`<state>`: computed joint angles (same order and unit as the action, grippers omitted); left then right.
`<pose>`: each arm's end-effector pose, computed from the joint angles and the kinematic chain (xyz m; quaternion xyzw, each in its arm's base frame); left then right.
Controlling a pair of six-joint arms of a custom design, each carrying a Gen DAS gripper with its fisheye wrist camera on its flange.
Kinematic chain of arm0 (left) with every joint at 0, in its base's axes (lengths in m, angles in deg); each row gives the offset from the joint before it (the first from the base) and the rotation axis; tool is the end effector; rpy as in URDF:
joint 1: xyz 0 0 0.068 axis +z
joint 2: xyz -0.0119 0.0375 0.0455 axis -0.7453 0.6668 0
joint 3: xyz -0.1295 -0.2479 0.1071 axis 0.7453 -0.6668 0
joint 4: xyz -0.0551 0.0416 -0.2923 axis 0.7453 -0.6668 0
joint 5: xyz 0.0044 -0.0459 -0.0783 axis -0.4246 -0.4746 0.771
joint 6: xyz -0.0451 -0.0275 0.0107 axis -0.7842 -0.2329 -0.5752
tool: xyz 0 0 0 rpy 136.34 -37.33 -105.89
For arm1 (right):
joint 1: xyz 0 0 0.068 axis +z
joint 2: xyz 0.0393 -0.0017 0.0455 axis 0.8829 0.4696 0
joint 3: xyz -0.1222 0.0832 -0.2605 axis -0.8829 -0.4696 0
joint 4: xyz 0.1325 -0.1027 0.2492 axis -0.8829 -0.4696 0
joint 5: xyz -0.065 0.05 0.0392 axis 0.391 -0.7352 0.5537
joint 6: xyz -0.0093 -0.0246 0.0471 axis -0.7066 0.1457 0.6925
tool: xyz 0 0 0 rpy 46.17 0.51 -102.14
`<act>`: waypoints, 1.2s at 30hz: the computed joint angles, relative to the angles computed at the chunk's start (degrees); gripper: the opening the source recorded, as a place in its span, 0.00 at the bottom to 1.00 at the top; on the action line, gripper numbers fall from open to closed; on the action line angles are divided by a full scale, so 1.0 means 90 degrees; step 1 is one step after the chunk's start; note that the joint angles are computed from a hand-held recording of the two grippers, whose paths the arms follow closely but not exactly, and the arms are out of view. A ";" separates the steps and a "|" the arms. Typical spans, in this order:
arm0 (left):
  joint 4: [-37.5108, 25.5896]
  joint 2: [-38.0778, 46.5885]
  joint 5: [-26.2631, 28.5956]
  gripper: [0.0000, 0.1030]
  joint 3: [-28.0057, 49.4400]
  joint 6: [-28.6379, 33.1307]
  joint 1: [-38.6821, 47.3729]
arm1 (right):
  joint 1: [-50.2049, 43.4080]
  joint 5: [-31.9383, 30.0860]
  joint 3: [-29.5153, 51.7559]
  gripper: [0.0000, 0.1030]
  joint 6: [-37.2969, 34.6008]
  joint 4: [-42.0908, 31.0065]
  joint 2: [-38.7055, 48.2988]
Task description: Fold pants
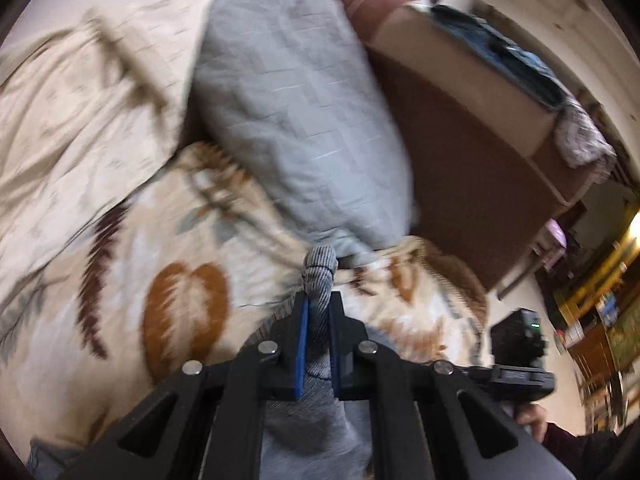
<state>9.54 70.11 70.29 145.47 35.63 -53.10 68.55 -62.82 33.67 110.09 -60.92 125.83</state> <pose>0.3625 -0.0564 0.2436 0.2491 0.8544 -0.3444 0.2987 0.2167 0.0423 0.1582 0.2576 0.8053 0.4471 0.2918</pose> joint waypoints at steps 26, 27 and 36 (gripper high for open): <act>0.0150 0.2460 -0.2250 0.17 0.1741 -0.0413 -0.1589 | -0.1054 -0.0757 -0.0225 0.57 0.0276 0.0282 0.0642; 0.0133 0.2443 -0.2082 0.17 0.1768 -0.0460 -0.1497 | -0.0996 -0.0721 -0.0181 0.57 0.0269 0.0330 0.0750; -0.0199 0.2485 -0.2059 0.17 0.1791 -0.0236 -0.1339 | -0.0925 0.0074 -0.0237 0.56 0.0116 -0.0065 -0.0153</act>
<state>7.75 92.47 51.75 161.59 33.51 -65.15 60.23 -62.15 31.54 111.14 -61.51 124.46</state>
